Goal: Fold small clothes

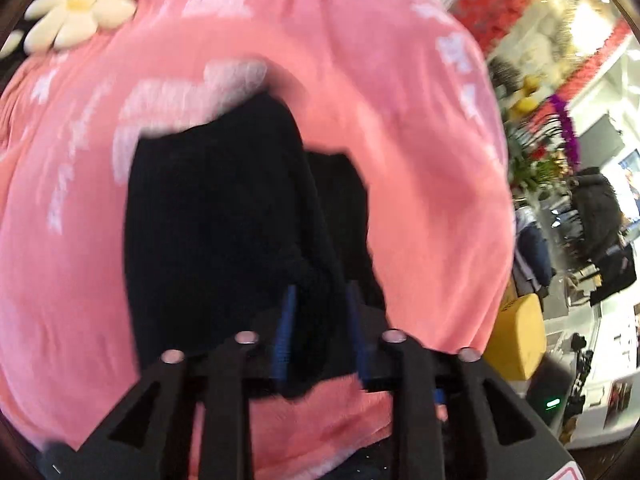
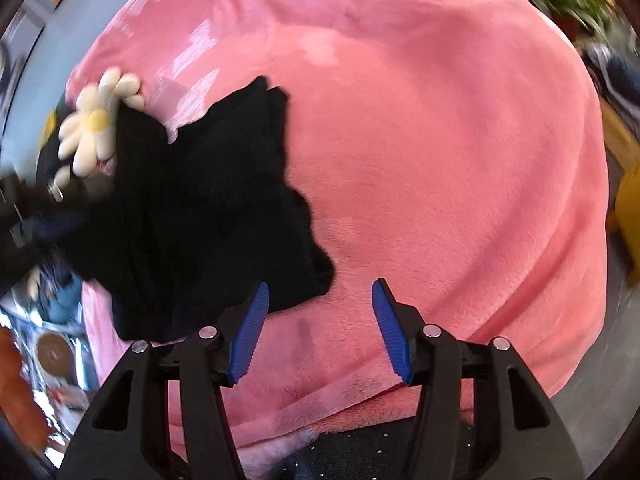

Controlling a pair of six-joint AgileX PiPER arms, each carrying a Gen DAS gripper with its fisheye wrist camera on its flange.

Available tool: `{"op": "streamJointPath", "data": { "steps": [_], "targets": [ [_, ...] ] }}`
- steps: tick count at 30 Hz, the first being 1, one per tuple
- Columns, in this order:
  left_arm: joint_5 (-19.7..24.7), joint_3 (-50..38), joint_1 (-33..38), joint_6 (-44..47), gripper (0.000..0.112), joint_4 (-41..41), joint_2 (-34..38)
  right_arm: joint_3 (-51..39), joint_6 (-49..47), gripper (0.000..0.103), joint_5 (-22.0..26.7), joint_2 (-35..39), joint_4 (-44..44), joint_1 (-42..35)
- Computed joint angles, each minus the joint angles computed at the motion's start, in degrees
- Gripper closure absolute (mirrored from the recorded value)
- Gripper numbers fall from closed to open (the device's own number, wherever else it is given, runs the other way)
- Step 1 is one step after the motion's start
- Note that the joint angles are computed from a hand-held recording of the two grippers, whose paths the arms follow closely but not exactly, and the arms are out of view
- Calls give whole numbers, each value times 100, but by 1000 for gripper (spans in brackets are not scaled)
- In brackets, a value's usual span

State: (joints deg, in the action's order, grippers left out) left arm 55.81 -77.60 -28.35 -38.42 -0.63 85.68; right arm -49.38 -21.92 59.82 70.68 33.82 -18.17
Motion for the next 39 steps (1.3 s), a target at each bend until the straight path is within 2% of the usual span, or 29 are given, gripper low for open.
{"op": "streamJointPath", "data": {
  "steps": [1, 3, 8, 9, 10, 13, 15, 16, 18, 21, 24, 26, 28, 29, 31, 34, 35, 36, 39],
  "targets": [
    [-95, 178, -74, -170, 80, 66, -62, 1, -125, 51, 64, -7, 144, -115],
    [-182, 513, -134, -400, 68, 208, -272, -92, -361, 50, 221, -26, 383, -265],
    [140, 1035, -110, -816, 64, 660, -942, -930, -633, 47, 744, 531, 951, 158],
    [255, 1107, -113, -900, 63, 797, -1052, -1126, -549, 35, 763, 726, 1013, 356],
    [351, 1145, -47, -859, 63, 829, -1130, -1332, -410, 32, 708, 954, 1039, 635],
    [607, 1301, 162, -681, 63, 798, -1419, -1729, -116, 32, 505, 1560, 902, 1316],
    [639, 1409, 276, -611, 62, 729, -1589, -1956, 287, 32, 319, 1937, 375, 1856],
    [650, 1458, 299, -601, 61, 728, -1659, -1996, 425, 37, 231, 2012, 175, 2045],
    [672, 1514, 313, -622, 58, 765, -1730, -2118, 375, 94, 303, 2107, 159, 2191],
    [626, 1505, 366, -523, 58, 657, -1750, -2392, -4, 95, 453, 1516, 415, 1979],
    [565, 1431, 343, -429, 57, 591, -1720, -2534, -253, 95, 812, 1172, 585, 1428],
    [525, 1384, 274, -448, 57, 603, -1637, -2331, -247, 94, 593, 1176, 126, 1421],
    [437, 1384, 248, -455, 57, 529, -1545, -1949, -161, 87, 371, 1581, -616, 1642],
    [344, 1419, 267, -429, 57, 402, -1490, -1796, -176, 86, 325, 1748, -721, 1654],
    [251, 1443, 314, -361, 57, 170, -1390, -1694, -381, 85, 418, 1644, -374, 1353],
    [250, 1399, 250, -406, 57, 146, -1229, -2089, -458, 74, 638, 1522, 149, 992],
    [243, 1375, 220, -421, 57, 169, -1183, -2326, -429, 68, 720, 1636, 203, 986],
    [222, 1358, 204, -413, 56, 179, -1143, -2721, -356, 65, 799, 1887, 200, 1042],
    [208, 1243, 112, -486, 56, 298, -956, -3465, -60, 55, 686, 2525, -49, 1330]
  ]
}}
